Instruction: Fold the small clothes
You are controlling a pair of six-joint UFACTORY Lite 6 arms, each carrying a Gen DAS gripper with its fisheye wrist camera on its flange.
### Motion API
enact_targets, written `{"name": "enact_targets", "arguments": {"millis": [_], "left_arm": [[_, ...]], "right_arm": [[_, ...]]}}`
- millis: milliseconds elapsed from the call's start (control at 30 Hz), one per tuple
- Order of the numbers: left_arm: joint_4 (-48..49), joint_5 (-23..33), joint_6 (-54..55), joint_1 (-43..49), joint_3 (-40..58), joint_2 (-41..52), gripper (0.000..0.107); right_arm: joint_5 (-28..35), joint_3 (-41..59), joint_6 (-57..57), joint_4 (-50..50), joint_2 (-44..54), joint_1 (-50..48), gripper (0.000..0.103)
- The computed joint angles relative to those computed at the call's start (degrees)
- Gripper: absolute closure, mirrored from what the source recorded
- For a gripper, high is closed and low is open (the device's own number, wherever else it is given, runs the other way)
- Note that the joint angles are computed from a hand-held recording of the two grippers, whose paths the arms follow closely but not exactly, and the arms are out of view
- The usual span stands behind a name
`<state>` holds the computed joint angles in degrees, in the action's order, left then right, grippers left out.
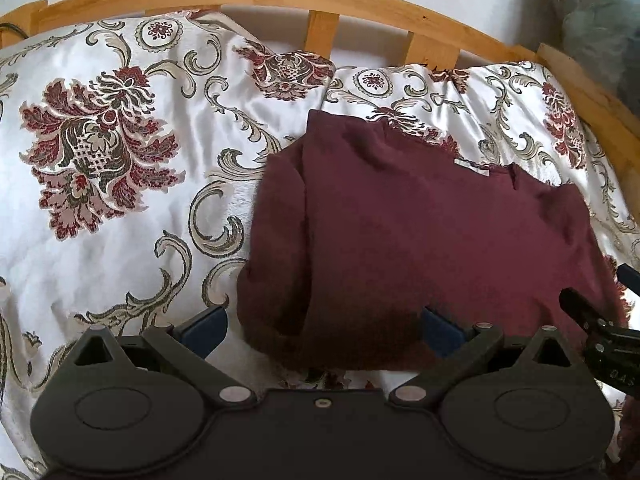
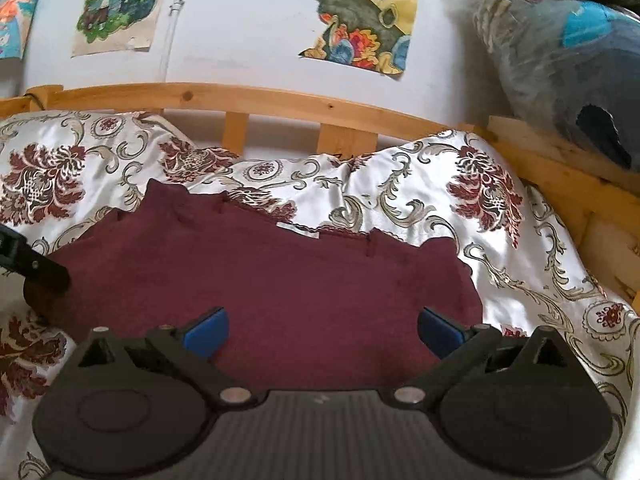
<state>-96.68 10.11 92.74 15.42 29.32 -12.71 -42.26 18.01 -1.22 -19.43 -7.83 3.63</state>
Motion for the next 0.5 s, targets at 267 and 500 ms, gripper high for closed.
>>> {"name": "enact_targets", "arguments": {"millis": [267,500], "left_arm": [[-4.52,1.45,9.58,1.37,4.45,6.68,0.005],[-5.23,1.2,10.92,0.9,6.0,8.88,0.005]], "right_arm": [[-0.53,0.89,-4.43,4.95,3.72,3.27,0.0],[0.12,1.47,-4.56,4.97,4.7,3.44,0.0]]}}
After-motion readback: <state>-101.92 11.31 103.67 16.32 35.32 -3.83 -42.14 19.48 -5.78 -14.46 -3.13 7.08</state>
